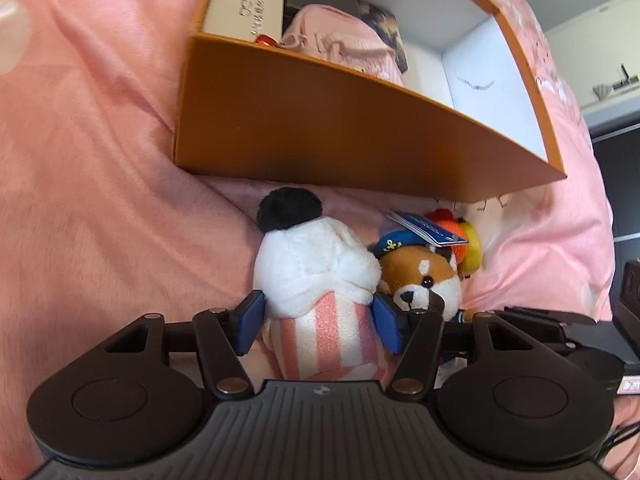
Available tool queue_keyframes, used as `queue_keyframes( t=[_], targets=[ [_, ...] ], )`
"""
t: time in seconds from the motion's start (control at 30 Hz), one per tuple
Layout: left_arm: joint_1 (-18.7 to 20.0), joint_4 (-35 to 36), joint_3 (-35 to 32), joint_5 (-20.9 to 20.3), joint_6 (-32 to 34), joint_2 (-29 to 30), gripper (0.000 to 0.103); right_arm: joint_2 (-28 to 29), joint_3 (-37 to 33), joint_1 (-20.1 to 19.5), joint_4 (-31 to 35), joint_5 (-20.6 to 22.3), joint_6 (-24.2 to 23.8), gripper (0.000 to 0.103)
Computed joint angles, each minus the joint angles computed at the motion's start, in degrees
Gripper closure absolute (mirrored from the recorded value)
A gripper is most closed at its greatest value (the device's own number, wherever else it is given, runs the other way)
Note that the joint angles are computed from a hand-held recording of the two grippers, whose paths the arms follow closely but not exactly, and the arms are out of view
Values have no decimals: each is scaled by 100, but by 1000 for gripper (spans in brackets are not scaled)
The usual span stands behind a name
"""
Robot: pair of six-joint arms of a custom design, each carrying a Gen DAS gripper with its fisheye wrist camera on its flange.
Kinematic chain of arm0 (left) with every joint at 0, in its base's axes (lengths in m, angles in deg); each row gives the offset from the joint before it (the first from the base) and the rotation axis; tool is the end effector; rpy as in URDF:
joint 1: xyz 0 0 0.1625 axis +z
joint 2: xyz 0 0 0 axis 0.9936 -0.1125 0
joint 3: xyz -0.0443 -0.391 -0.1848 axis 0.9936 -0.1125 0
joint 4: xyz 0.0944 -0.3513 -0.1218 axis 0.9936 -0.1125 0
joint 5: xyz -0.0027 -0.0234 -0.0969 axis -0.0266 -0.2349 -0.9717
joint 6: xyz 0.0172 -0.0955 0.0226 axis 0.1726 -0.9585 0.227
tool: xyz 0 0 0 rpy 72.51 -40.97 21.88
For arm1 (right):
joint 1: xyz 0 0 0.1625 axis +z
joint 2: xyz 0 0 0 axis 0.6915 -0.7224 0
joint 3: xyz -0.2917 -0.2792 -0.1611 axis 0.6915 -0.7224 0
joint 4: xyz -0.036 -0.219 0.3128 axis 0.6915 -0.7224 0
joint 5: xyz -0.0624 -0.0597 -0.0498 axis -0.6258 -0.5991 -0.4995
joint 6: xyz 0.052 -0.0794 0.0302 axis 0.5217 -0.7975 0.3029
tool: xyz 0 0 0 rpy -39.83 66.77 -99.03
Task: Organize objects
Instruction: 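Lift the white plush with the left tool while the right tool lifts the panda plush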
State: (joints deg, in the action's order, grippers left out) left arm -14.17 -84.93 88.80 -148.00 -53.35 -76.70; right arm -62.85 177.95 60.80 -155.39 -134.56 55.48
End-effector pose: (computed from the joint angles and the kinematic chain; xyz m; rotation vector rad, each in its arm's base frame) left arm -0.0858 -0.6830 0.2111 0.3477 2.8385 -0.0104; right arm 0.2529 -0.6058 0.0833 0.0919 -2.7422 0.3597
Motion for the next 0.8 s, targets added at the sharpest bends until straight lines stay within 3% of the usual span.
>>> queue_keyframes(
  t=[0.2, 0.37, 0.57, 0.8],
  targets=[
    [-241, -887, 751, 162, 292, -462, 42, -143, 122, 168, -294, -59, -89, 66],
    [-429, -1420, 1123, -29, 488, -830, 42, -387, 323, 288, -600, -53, -228, 66],
    [-639, -1848, 1189, -179, 749, -1072, 42, -626, 402, 425, -1015, -54, -362, 66],
    [-842, -2428, 825, -326, 1108, -892, 42, -755, 211, 581, -1509, -107, -758, 66]
  ],
)
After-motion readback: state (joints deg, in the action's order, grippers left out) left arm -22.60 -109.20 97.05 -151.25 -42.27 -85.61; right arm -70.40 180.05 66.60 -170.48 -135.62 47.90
